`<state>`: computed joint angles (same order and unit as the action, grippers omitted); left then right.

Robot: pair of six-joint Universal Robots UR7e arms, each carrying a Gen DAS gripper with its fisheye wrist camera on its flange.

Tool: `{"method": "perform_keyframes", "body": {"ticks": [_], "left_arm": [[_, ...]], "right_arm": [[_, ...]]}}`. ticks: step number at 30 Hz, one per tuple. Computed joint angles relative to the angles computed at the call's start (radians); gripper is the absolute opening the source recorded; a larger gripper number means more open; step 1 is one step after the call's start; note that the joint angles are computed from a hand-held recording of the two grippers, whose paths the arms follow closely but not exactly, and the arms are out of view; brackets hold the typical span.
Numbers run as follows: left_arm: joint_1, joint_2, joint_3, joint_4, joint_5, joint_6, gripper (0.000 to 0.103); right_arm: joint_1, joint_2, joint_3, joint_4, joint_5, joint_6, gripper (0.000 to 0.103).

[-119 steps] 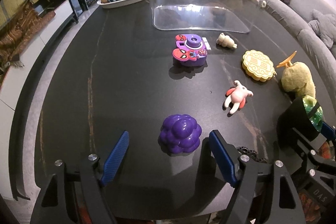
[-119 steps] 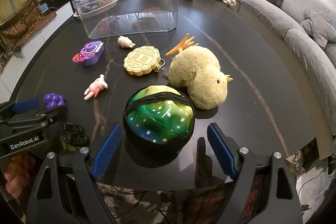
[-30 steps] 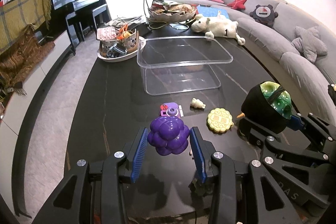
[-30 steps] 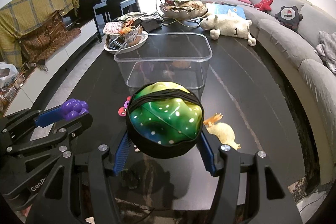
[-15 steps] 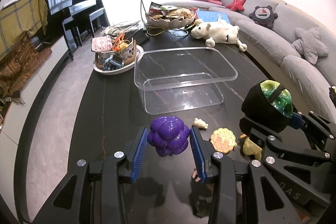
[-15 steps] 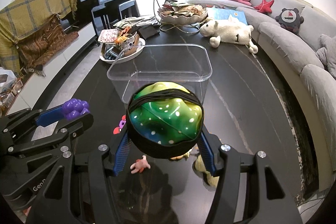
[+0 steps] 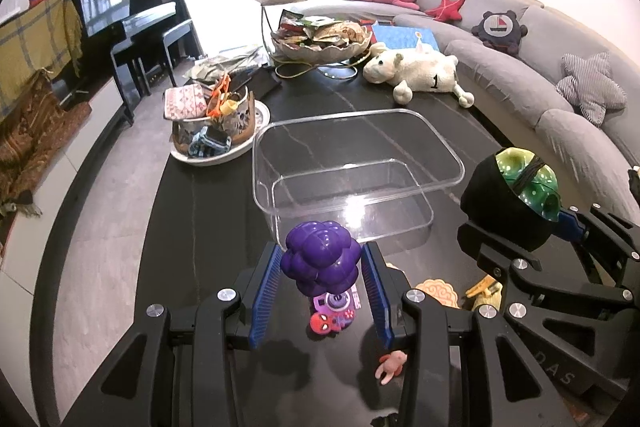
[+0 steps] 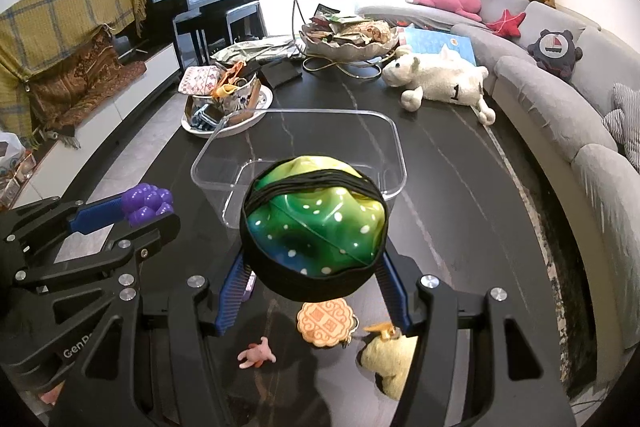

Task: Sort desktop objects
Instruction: 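Carry the purple squishy and green-black ball toward the clear plastic box, then release the purple squishy and green-black ball into the clear box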

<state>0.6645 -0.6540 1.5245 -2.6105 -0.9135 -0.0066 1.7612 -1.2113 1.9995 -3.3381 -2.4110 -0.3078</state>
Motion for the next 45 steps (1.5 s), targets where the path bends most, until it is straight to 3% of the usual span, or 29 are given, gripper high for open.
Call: {"method": "perform_keyframes", "body": {"ticks": [22,35,45], "left_arm": [[0.038,0.143,-0.253,0.055,-0.036,0.074,0.037],[0.088,0.264,-0.461,0.23,-0.085,0.049,0.037],[0.111,0.347,-0.579,0.317,-0.069,0.04,0.037]], "right_arm": [[-0.038,0.045,-0.159,0.082,0.004,-0.047,0.056],[-0.102,0.083,-0.263,0.233,0.027,-0.003,0.056],[-0.148,0.116,-0.317,0.311,0.039,0.02,0.056]]}}
